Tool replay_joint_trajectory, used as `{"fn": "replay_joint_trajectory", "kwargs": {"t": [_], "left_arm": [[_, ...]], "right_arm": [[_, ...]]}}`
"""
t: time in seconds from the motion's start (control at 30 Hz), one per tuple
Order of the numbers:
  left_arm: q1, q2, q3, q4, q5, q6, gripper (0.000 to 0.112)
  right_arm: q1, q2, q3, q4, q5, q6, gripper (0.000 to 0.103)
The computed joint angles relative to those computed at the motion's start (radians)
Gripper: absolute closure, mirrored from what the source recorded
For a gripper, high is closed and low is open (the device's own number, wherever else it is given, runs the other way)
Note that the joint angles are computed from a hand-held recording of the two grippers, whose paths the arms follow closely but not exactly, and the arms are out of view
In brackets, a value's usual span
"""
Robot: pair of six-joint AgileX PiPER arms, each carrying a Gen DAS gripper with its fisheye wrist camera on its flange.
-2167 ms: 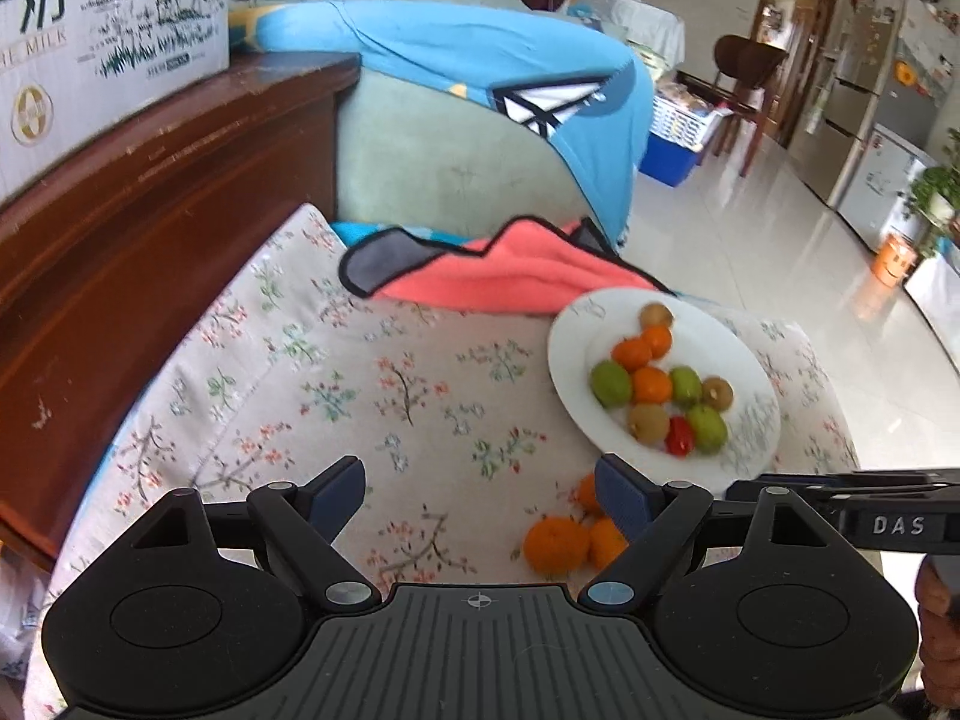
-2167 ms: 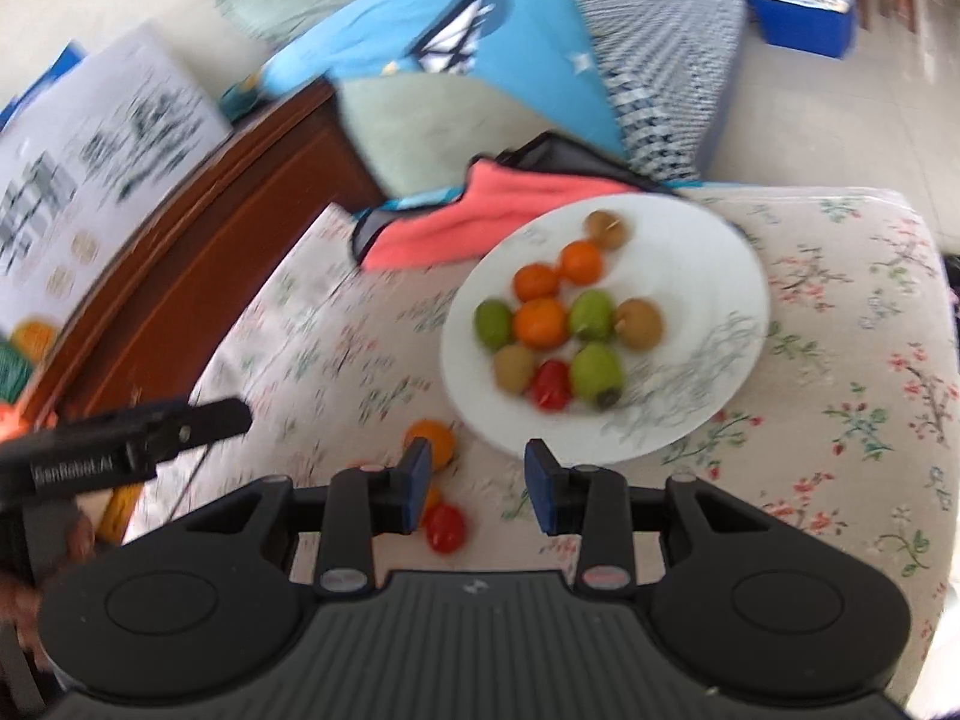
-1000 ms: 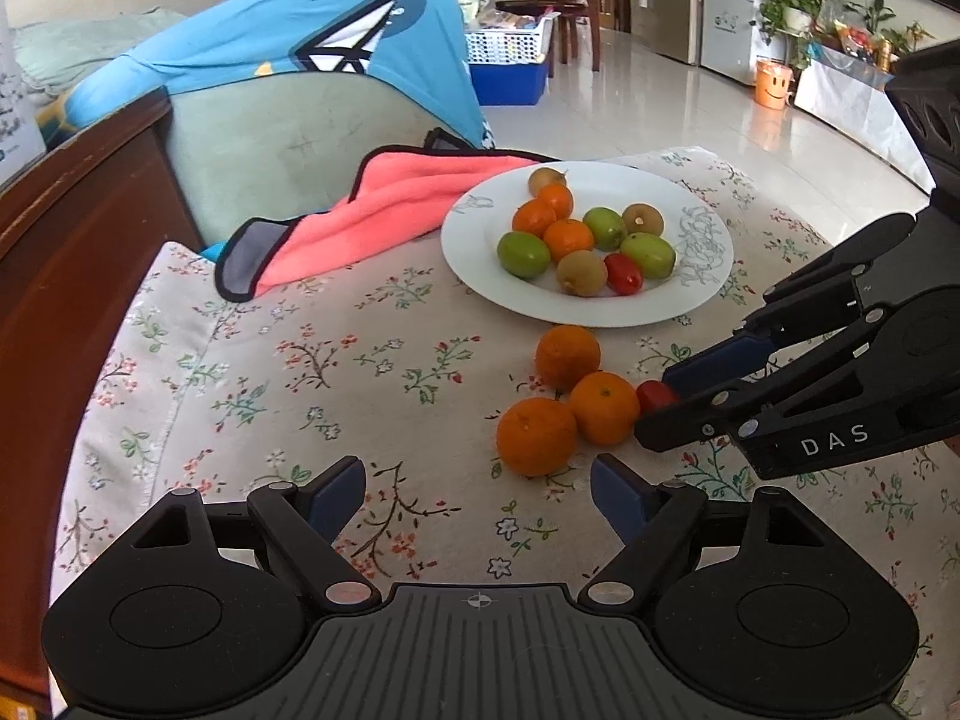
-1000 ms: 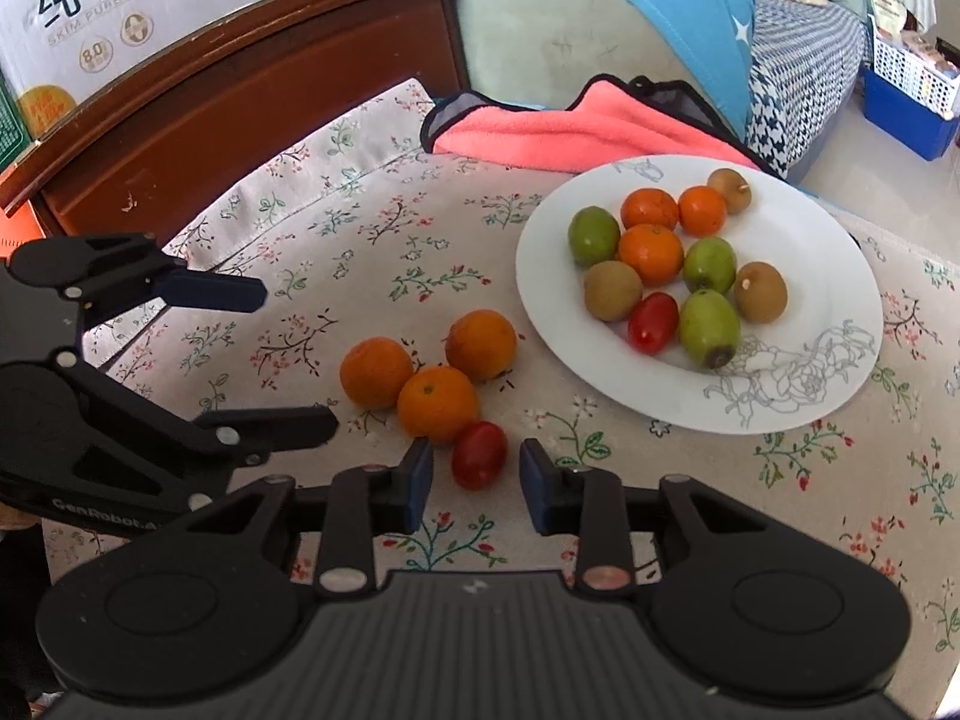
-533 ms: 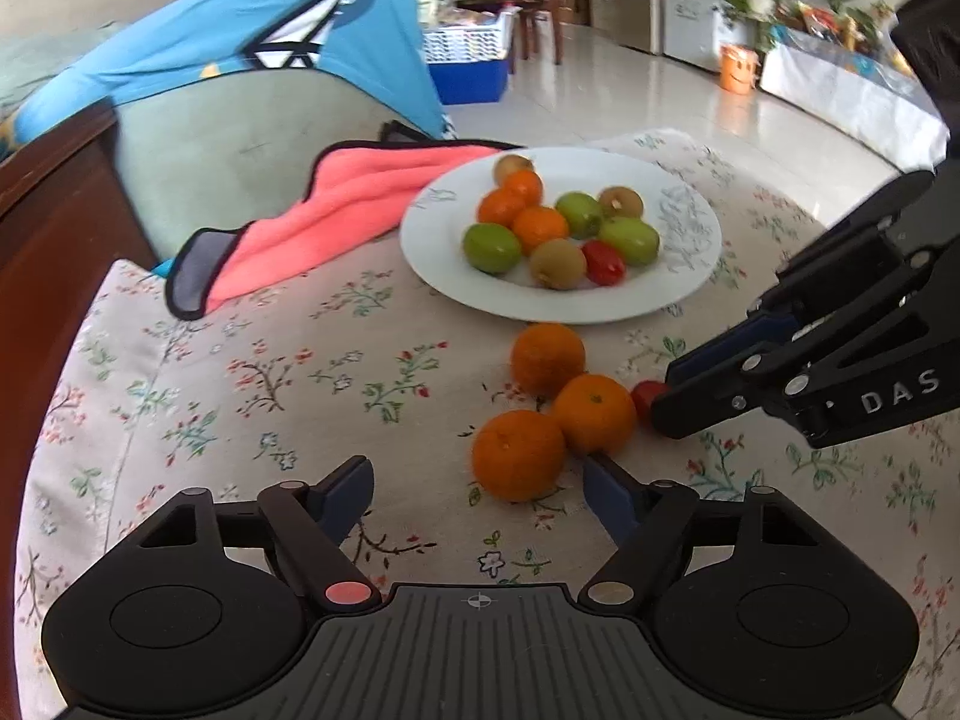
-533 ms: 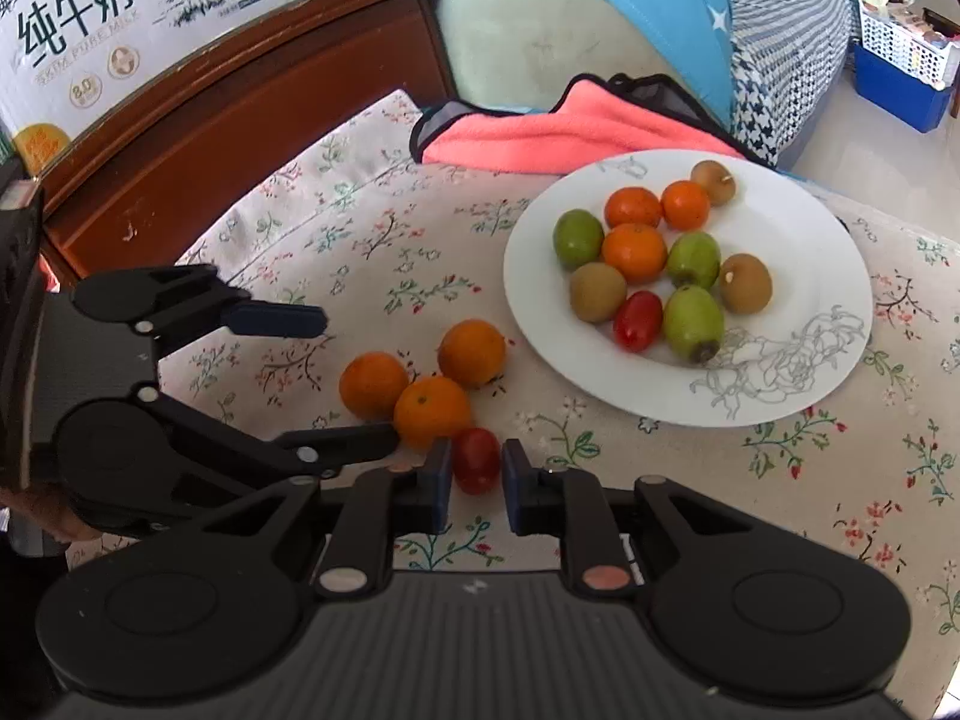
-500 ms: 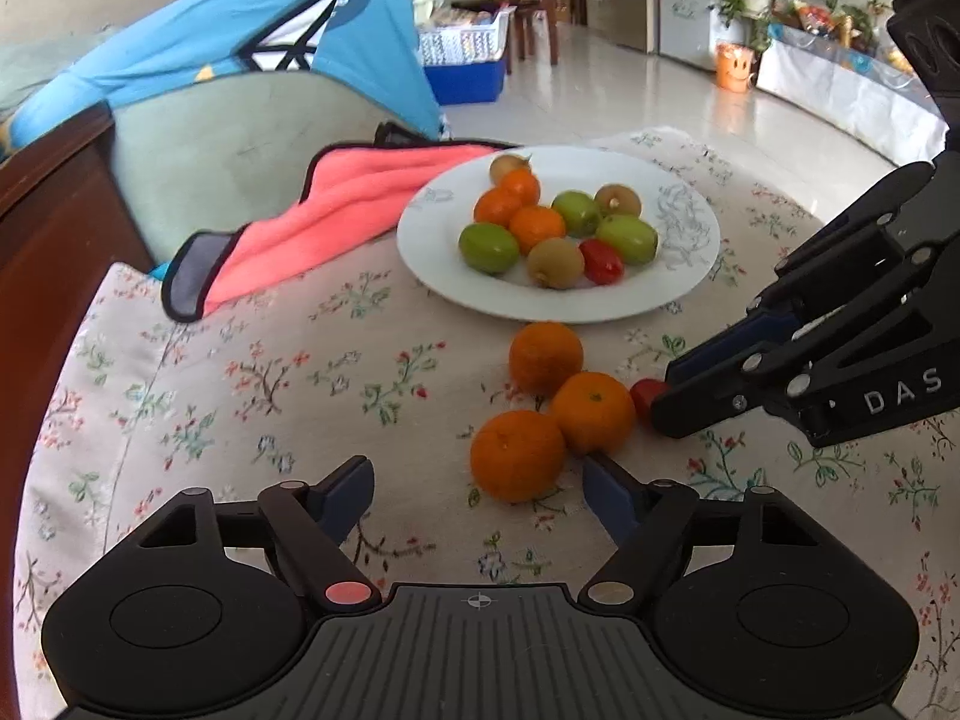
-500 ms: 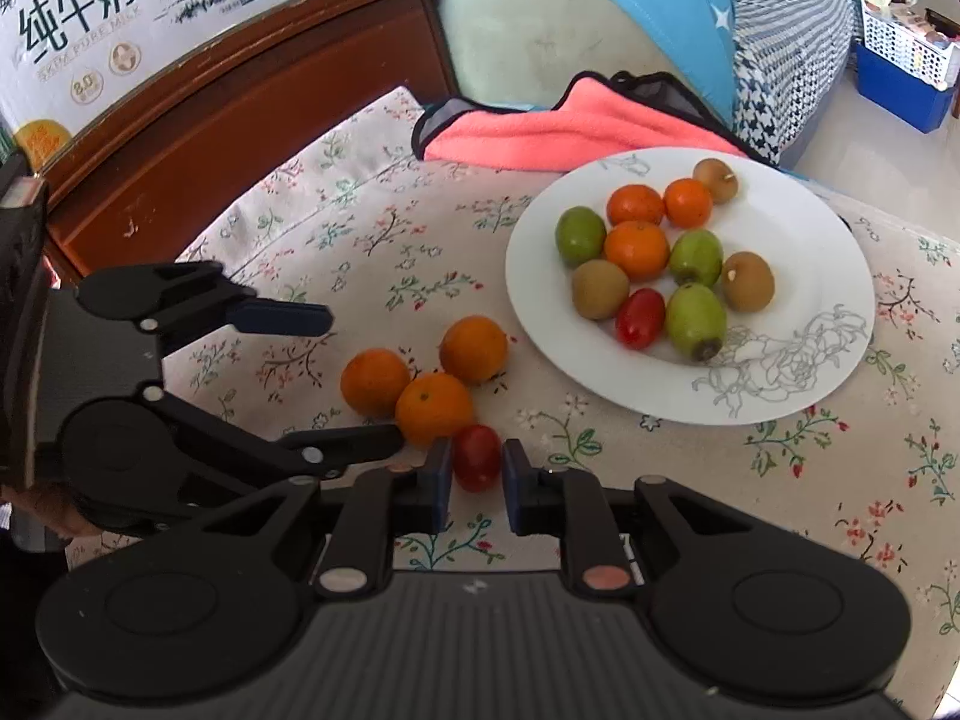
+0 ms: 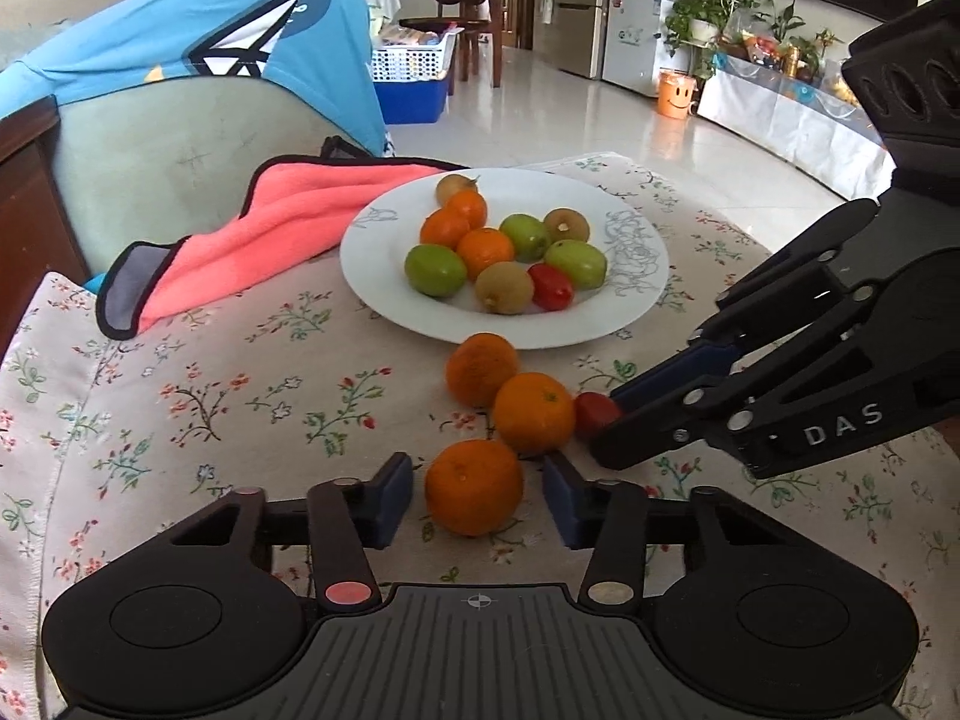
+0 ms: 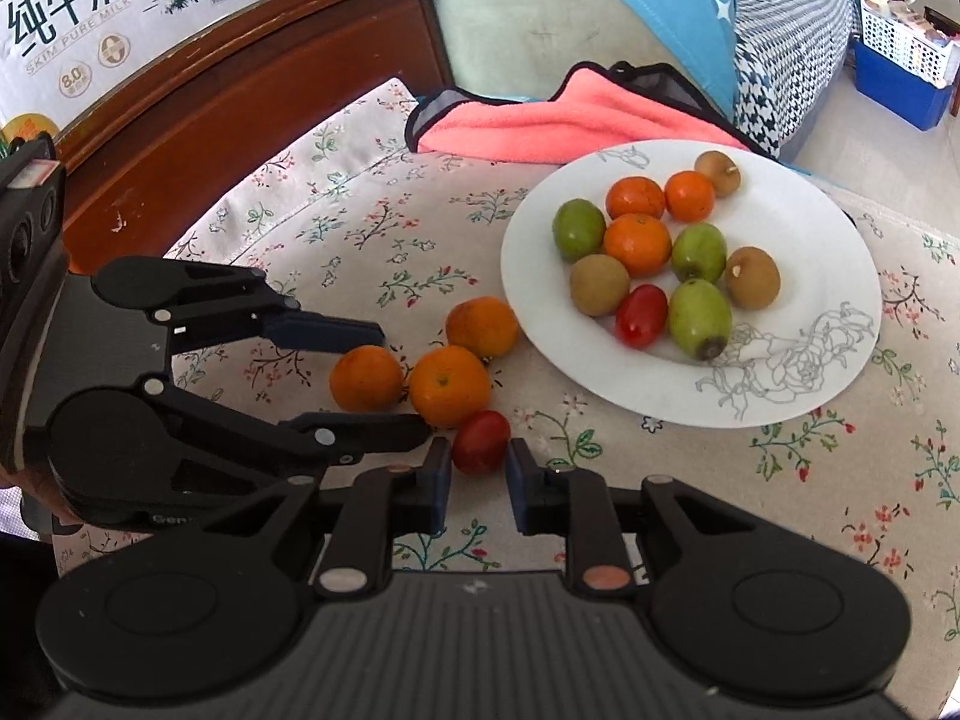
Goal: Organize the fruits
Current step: 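Grasp a tangerine with the left gripper while the right grasps a cherry tomato, then carry the tangerine and tomato over the plate and open both grippers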
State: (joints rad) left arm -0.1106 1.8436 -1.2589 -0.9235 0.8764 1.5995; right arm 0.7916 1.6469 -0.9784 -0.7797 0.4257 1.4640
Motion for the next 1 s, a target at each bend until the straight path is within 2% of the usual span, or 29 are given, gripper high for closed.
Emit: {"fn": "replay_joint_trajectory", "kwargs": {"t": [0.1, 0.57, 0.73, 1.0], "left_arm": [[0.001, -0.007, 0.001, 0.008, 0.013, -0.008, 0.082], [0.014, -0.104, 0.046, -0.028, -0.033, -0.05, 0.082], [-0.01, -0.156, 0.049, -0.004, -0.086, -0.143, 0.082], [-0.033, -0.178, -0.012, 0.048, -0.108, -0.363, 0.082]], "right_arm": [[-0.006, -0.002, 0.004, -0.01, -0.012, 0.02, 0.083], [0.002, -0.048, 0.03, -0.066, -0.004, 0.091, 0.083], [0.005, -0.09, 0.044, -0.125, 0.014, 0.157, 0.083], [-0.007, -0.172, 0.071, -0.223, 0.048, 0.255, 0.083]]}}
